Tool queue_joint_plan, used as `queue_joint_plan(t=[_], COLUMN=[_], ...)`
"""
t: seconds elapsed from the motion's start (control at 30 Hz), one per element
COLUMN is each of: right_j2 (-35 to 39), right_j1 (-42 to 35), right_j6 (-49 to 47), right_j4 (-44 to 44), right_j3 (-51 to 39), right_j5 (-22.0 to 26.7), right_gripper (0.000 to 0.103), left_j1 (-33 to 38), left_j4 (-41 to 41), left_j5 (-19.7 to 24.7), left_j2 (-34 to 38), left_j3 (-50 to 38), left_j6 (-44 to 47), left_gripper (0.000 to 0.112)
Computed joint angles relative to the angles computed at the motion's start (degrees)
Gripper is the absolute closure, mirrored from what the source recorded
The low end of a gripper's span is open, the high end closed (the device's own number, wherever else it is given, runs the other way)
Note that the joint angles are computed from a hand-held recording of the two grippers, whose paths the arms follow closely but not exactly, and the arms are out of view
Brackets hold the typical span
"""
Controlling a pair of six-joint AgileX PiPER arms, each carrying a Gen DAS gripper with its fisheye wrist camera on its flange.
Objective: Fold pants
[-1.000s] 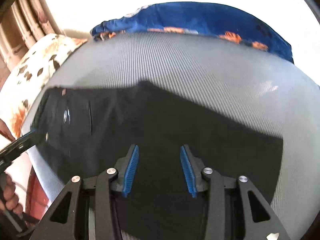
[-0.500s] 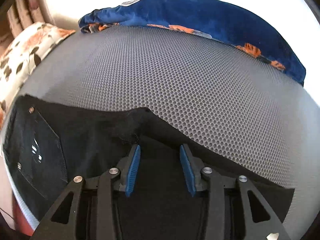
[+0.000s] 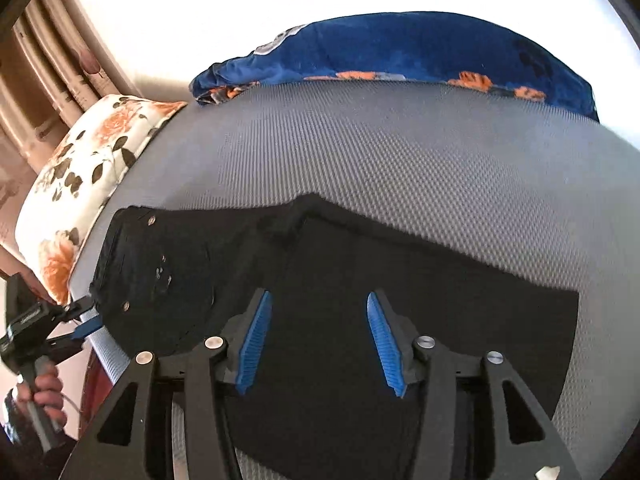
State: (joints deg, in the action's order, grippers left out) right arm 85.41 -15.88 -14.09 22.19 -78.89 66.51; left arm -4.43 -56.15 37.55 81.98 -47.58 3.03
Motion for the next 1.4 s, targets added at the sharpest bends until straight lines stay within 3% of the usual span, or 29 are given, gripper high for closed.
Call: queue_joint_plan(t=[0.23,0.53,0.7,0.8,0.97,1.03,1.17,1.3,1.4], right_j2=[-1.6,-0.2,0.4,0.4,0.8,1.0,0.0,-1.9,-3.7], right_j1=[0.2,0.0,1.7,1.9,2.5,2.7,2.8,0.5,-2.7], right_j6=[0.2,1.4,2.5,2.2,2.5,2.9,3.3,2.8,1.9], right_j4=[-0.2,3.2,2.3,2.4,2.3,2.0,1.5,2.3,3.6], right_j3=[3.1,5.2,5.0,4.9,5.1,5.2,5.7,6.5,7.2], right_j5=[-0.1,-0.6,-1.1,-1.1,-1.5,-1.7,-2.1,-1.6,-0.9], right_gripper=[0.055,0.054,0.054,0.054,0.054,0.054,0.054,0.054,0.054], left_j1=[2.1,5.0,3.8,3.2,1.3,-0.1,1.2,-2.5,-5.9], left_j4=[-10.4,-31.5,-31.6,-35.9,-33.9,-29.9,-32.9,-15.4,-8.4], left_j5=[-2.6,-4.2,-4.6,-3.7,-6.4,-8.8,-7.3,-10.2,-10.6], left_j2=[0.4,2.7,2.4,2.2,3.3,3.0,2.0,-1.5,-3.2], left_j3=[4.3,7.9,7.9,9.6,7.4,6.7,8.4,2.8,-1.7], left_j6=[5.9,24.0,27.5,31.4,28.6,25.0,26.2,11.5,6.0], left_gripper=[0.057,0.057,0.059,0.059,0.061,0.078,0.085,0.086,0.087])
